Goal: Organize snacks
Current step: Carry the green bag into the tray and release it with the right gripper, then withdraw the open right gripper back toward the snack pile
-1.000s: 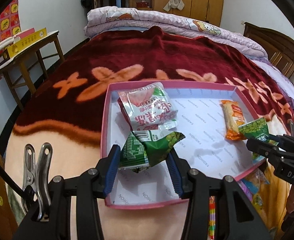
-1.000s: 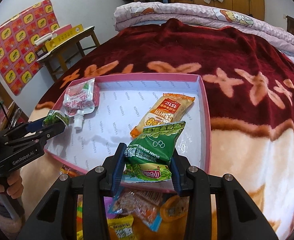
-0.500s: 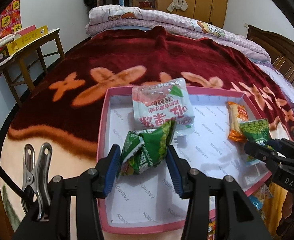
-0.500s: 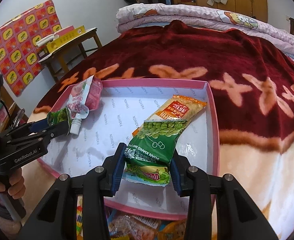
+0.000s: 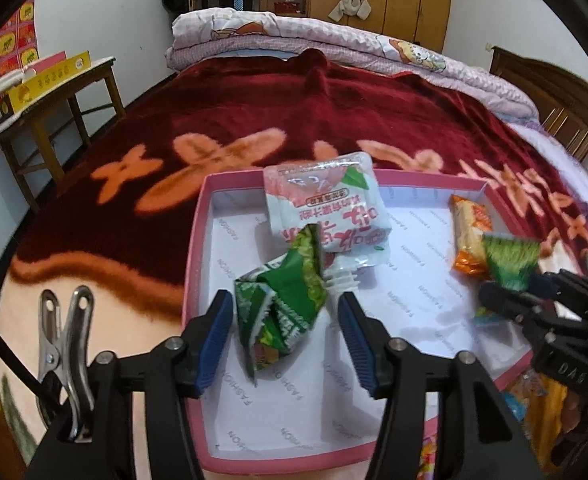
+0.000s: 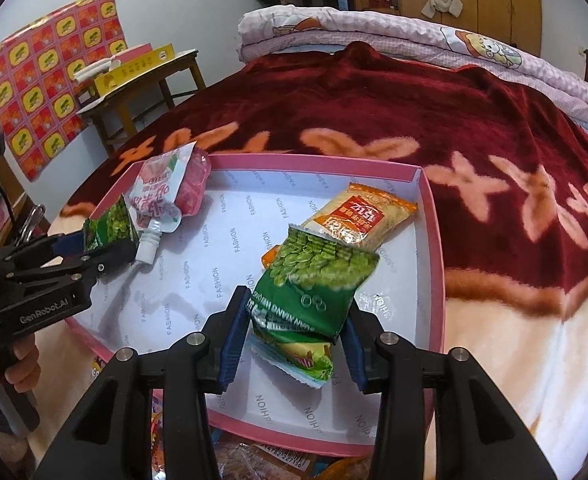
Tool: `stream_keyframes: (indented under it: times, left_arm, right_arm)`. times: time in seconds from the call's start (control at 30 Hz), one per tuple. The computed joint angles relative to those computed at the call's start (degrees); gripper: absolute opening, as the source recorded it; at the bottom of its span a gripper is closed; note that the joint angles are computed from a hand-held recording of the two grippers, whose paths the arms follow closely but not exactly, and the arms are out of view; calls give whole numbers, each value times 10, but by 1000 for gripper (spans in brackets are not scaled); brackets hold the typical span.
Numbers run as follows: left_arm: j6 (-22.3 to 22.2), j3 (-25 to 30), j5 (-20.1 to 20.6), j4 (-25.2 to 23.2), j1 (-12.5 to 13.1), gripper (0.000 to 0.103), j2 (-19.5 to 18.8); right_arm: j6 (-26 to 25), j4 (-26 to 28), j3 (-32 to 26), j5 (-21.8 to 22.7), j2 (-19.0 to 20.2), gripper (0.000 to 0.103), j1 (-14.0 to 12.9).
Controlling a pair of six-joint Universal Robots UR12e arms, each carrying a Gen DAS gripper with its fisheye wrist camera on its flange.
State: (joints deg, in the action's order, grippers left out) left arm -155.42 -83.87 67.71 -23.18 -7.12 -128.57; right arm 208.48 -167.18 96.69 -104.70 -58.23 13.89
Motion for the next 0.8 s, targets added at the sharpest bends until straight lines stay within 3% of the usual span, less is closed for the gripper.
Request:
stream_keyframes:
  times: [0.03,0.1,0.13,0.27,0.47,0.8]
  left_arm:
    - [-3,0,-10,-5,2,65,1]
    - [-8,-4,-19,-1,4,69,4]
    - [-10,-8,-22,9,5,73,7]
    - [-11,-23,-22,41,7,75,17]
    - [-20,-36,-36,33,15,75,32]
    - [5,-72,-40,20,19,75,62]
  right_arm:
    - [-4,-1,0,2,0,57,1]
    - [-12,-12,1,-3,0,80,3]
    - [-17,-20,2,-10,-1,82,6]
    - [-19,-29,3,-23,-4,82,11]
    - [-5,-53,12,-18,-12,82,15]
    - [19,-70,34,-8,-31,82,26]
